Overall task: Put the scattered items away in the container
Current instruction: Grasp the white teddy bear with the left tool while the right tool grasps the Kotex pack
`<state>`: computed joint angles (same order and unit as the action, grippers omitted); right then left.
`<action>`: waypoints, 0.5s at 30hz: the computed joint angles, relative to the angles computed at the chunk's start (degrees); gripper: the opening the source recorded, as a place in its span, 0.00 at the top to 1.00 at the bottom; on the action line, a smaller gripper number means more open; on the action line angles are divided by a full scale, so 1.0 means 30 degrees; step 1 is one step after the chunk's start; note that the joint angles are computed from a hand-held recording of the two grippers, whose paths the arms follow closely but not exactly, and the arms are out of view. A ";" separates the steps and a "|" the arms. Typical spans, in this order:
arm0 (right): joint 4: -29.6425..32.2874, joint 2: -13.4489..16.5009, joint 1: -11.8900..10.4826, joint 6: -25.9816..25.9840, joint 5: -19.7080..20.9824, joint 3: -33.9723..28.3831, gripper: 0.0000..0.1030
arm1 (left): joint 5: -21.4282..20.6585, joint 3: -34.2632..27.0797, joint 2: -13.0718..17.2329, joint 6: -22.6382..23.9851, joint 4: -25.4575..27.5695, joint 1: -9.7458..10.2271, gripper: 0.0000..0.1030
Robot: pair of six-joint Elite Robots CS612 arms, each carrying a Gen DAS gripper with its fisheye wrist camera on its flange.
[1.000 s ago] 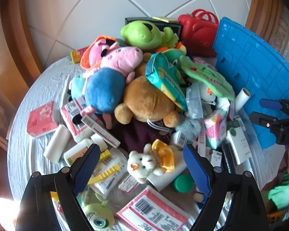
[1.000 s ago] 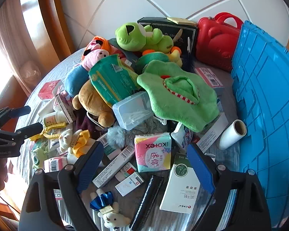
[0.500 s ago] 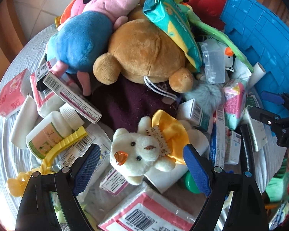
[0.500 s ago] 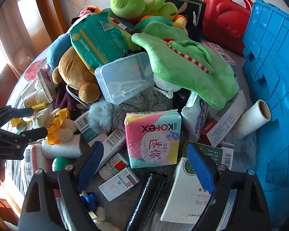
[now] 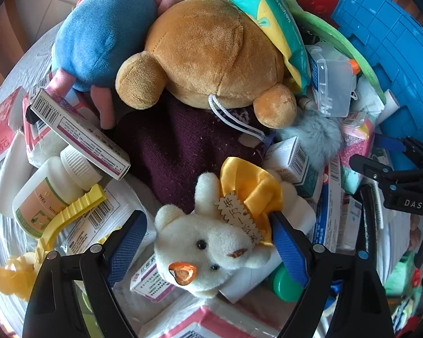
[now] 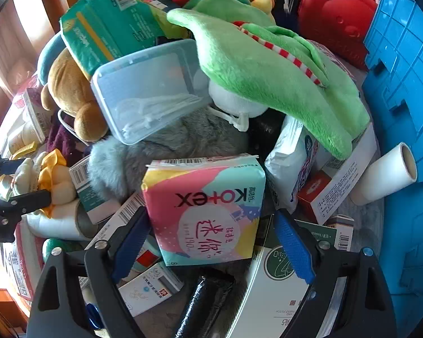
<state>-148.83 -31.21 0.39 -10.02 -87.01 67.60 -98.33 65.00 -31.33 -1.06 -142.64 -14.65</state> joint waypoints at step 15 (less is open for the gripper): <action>0.1058 0.0302 0.0151 -0.0645 -0.0013 -0.0766 0.33 | -0.0875 -0.0233 0.0028 0.1273 0.0691 -0.0223 0.49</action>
<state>-145.66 -30.31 0.85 -11.95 -87.05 65.30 -100.95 64.30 -31.25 2.76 -140.57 -15.32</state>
